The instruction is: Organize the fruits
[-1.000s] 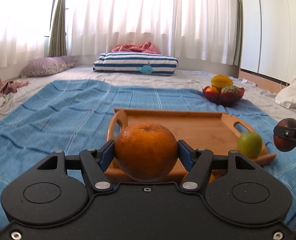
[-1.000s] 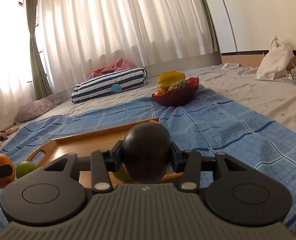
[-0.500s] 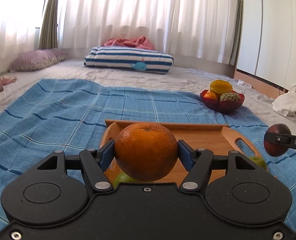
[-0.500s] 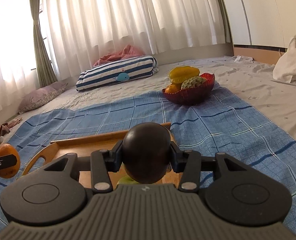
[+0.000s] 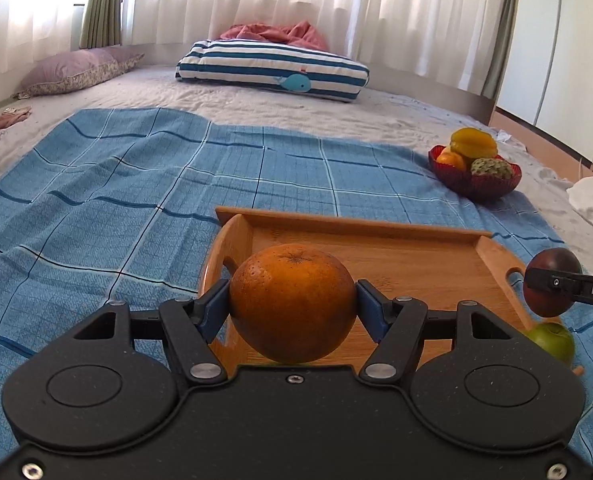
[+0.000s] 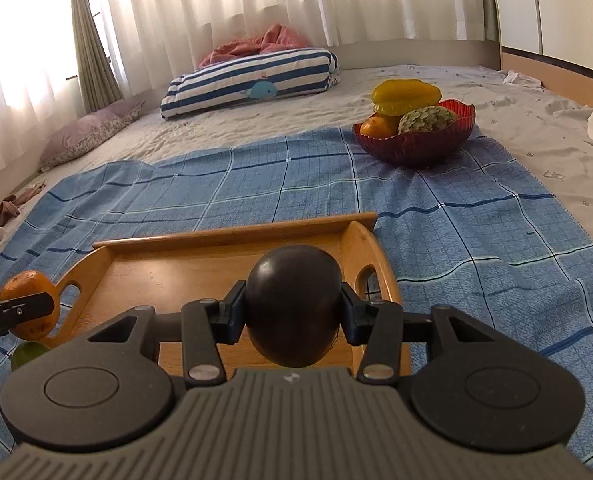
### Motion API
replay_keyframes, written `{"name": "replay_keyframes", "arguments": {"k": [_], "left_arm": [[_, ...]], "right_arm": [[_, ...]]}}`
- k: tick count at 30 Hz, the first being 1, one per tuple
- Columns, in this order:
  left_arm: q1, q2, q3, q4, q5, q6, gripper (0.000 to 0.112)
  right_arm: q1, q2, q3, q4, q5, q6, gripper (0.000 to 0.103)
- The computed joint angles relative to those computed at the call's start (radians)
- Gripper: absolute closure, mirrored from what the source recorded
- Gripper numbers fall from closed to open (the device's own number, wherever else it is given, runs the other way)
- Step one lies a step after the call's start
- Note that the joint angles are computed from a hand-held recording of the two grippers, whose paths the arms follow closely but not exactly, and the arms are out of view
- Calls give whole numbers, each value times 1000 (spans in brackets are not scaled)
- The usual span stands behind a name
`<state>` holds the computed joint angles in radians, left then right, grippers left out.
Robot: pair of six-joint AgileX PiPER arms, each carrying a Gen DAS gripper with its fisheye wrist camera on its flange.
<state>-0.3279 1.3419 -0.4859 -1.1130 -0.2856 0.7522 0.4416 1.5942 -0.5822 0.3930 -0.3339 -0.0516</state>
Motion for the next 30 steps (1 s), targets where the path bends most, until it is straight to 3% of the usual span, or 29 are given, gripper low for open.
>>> {"name": "replay_keyframes", "arguments": {"k": [12,30], "left_arm": [[-1,69,-32,1,-11,3,48],[-21,117,-54,-27,-36,33,48]], "right_arm": [[-17,61,-62,50,56,-69,53],[1,105,-95,177,64,-210,53]]}}
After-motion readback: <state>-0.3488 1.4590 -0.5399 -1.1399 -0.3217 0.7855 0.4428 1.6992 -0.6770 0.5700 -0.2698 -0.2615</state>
